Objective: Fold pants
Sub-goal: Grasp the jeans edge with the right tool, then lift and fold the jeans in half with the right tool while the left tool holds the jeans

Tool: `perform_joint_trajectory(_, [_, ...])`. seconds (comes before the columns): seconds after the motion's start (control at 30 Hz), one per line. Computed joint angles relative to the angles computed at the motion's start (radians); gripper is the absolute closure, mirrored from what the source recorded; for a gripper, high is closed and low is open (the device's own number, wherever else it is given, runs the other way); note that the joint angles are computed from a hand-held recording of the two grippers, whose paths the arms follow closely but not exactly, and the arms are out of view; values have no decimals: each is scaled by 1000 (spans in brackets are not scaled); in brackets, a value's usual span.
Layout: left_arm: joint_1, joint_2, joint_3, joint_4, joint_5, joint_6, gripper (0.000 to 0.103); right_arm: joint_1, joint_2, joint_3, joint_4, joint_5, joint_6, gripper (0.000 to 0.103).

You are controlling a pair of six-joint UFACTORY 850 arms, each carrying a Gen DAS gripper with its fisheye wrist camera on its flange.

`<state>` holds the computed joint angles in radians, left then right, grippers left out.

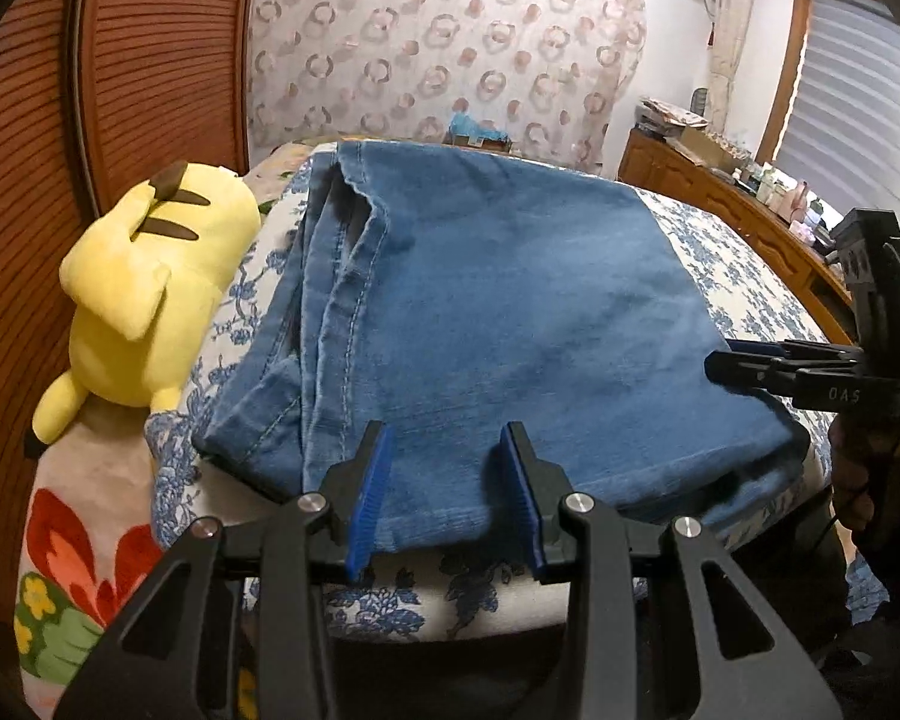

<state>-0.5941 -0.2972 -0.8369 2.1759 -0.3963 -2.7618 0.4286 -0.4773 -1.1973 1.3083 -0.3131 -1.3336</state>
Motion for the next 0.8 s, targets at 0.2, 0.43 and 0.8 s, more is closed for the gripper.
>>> perform_joint_trajectory(0.2, [6, 11, 22, 81, -11, -85, 66, 8, -8, -15, -20, -48, 6, 77])
perform_joint_trajectory(0.43, [15, 86, 75, 59, -48, -95, 66, 21, 60, -24, 146, -113, -196, 99])
perform_joint_trajectory(0.8, [53, 208, 177, -99, -135, 10, 66, 172, -9, -208, 78, -142, -197, 99])
